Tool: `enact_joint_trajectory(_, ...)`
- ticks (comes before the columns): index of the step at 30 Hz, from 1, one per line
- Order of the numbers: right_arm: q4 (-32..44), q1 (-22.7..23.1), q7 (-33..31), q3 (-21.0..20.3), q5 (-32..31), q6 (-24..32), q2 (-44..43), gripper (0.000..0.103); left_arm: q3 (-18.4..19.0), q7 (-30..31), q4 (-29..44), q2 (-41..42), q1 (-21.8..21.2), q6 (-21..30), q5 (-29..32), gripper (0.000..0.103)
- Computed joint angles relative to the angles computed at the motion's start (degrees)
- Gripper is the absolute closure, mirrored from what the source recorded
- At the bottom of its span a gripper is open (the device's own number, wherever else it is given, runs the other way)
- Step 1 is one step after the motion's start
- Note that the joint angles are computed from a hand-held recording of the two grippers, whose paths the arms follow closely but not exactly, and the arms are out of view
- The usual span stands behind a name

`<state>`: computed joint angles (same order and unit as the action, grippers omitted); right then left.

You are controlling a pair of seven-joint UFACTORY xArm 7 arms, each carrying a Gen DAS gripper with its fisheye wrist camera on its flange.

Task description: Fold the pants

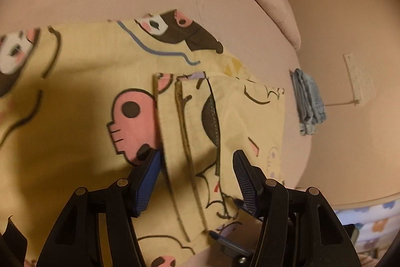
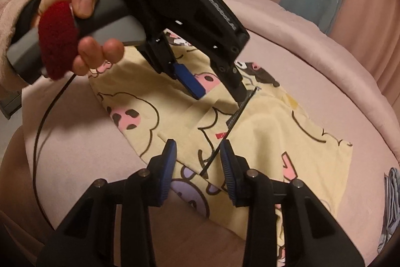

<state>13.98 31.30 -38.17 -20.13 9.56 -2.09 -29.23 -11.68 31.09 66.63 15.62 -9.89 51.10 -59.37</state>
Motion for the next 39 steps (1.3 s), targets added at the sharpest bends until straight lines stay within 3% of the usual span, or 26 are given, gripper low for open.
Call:
enact_joint_trajectory(4, -0.4, 0.7, 0.8, -1.3, 0.8, -0.3, -0.4, 0.068, -0.7, 1.8, 0.8, 1.2, 1.0, 1.8, -4.9, 0.045)
enact_joint_trajectory(6, -0.3, 1.9, 0.8, -2.8, 1.3, 0.1, -0.9, 0.068, -0.9, 2.7, 0.9, 1.5, 0.9, 2.0, -6.2, 0.05)
enact_joint_trajectory(11, -0.3, 2.3, 0.4, -3.4, 1.3, -0.7, -1.0, 0.068, -0.6, -0.5, -0.5, -0.4, -2.4, -4.7, -0.3, 0.092)
enact_joint_trajectory(16, 0.7, 3.7, 0.7, -4.3, 1.3, -1.1, 1.0, 0.073, -1.3, -0.3, -1.6, -2.4, -3.4, -8.6, 0.6, 0.097)
enact_joint_trajectory(18, 1.4, 4.6, 1.0, -4.7, 1.4, -1.4, 1.8, 0.101, -1.3, 1.6, -1.5, -3.7, -3.0, -8.3, -1.0, 0.097)
enact_joint_trajectory(23, 2.9, 4.2, 3.1, -0.7, 0.5, -1.6, 1.8, 0.101, 0.5, -0.5, 0.9, -4.4, -2.7, -6.1, 3.1, 0.097)
enact_joint_trajectory(29, 6.4, 14.5, 3.1, -6.1, 2.1, -1.2, 2.2, 0.101, 1.8, -5.6, 1.0, -2.0, -1.3, -5.6, 7.5, 0.097)
enact_joint_trajectory(31, 7.5, 18.2, 2.3, -8.9, 3.4, 0.1, 2.9, 0.1, 1.9, -8.2, 1.6, 0.3, -0.7, -4.3, 9.4, 0.097)
enact_joint_trajectory(33, 9.4, 18.4, 2.5, -9.3, 5.5, 5.2, 4.2, 0.085, 1.1, -7.7, 1.4, 1.2, 0.3, -3.9, 8.1, 0.097)
enact_joint_trajectory(36, 8.7, 16.4, 0.8, -10.8, 8.7, 7.9, -1.0, 0.069, 0.3, -5.9, 0.3, 0.8, 1.6, -4.1, 5.0, 0.097)
enact_joint_trajectory(39, 11.3, 10.2, 0.1, -12.6, 10.7, 12.8, -4.2, 0.064, 0.5, -4.8, -0.1, 0.3, 1.9, -3.6, 5.2, 0.095)
